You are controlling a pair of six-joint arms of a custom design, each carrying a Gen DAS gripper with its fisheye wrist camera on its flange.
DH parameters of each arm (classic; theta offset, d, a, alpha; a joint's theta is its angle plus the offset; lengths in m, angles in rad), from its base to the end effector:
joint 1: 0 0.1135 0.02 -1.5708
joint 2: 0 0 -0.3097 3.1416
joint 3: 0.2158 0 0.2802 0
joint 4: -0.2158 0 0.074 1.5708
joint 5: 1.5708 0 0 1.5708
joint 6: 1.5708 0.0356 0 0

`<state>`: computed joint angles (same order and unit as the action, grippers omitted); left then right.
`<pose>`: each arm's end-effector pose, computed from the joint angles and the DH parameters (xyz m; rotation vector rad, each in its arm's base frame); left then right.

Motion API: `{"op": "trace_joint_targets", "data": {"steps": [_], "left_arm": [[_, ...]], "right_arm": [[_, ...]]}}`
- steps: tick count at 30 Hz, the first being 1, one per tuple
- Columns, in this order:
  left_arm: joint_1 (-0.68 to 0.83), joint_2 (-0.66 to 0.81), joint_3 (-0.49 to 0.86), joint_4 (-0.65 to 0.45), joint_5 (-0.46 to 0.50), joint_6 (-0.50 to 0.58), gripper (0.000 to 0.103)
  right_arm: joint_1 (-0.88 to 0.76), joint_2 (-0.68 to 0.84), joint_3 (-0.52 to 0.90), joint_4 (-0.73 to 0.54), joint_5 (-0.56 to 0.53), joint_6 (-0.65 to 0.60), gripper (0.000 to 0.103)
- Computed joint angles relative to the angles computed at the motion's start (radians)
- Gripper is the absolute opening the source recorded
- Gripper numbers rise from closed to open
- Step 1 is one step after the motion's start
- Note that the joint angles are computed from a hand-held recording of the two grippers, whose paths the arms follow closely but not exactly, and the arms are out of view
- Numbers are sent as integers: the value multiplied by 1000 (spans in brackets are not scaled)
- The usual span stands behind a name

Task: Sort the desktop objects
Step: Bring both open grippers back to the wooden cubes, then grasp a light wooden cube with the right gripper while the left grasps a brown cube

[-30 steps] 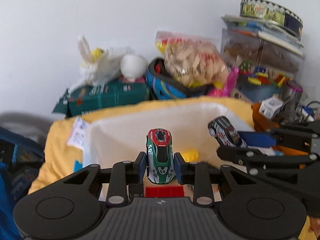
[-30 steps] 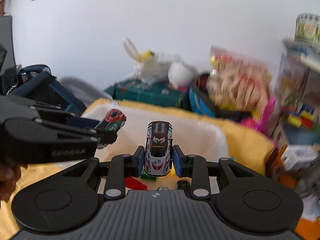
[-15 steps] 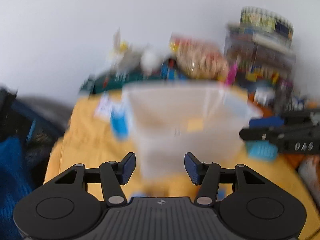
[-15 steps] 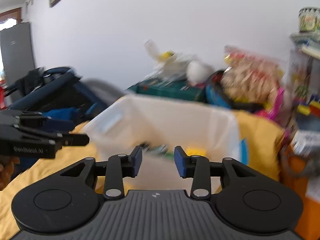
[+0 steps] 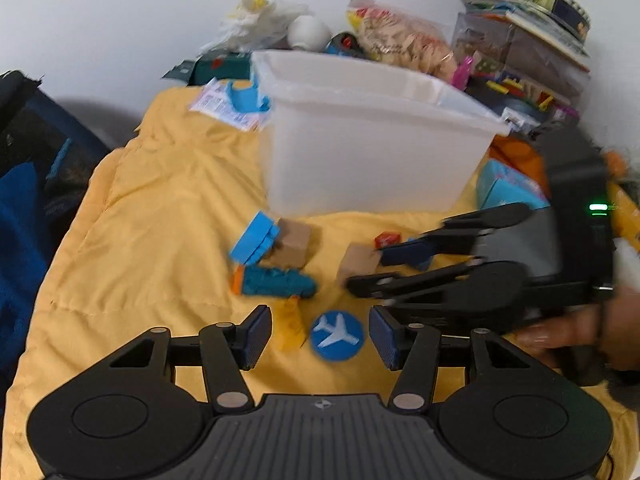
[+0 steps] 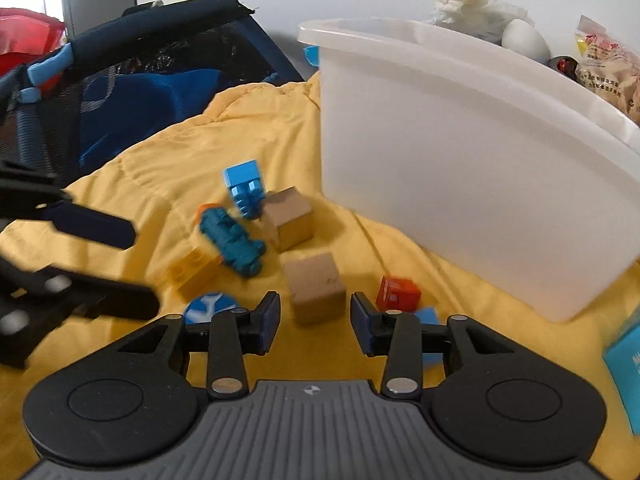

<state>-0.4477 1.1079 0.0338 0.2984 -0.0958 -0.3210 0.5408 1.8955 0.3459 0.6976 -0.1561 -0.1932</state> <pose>0.1304 -0.0588 0.1019 0.1019 2.3555 -0.2664 0.2170 0.1368 0.0525 -0.9415 2.2497 0.3461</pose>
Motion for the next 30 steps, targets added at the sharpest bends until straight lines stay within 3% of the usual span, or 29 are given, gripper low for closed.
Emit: {"op": "trace_joint_targets", "data": {"steps": [3,7,11,14,21,27,29,30], "left_arm": [[-4,67,19,55,-11,-1,58],[50,285,57,229,51,22,57],[56,487,111,363,59,34,57],[27,595,148,434,-10,57,57],[12,717,247,418,-115,91,57],[6,758,287,390,-147,103,57],[8,780,289,405,-143,122,40],[10,783,284,422,-137,131,40]], "right_arm": [[-5,33,33,-22,-17,-19,37],[4,29,-39,80,52,27,36],[-60,-44,-126,67,37,77,36],[-92,-95,-187,59,19,64,36],[-114,-233,-278,17,7,82,37],[-97,-224,-307,46,13,80,37],[-93,-168,-310,98,13,79,37],[-90,-144,-308,117,16,82,37]]}}
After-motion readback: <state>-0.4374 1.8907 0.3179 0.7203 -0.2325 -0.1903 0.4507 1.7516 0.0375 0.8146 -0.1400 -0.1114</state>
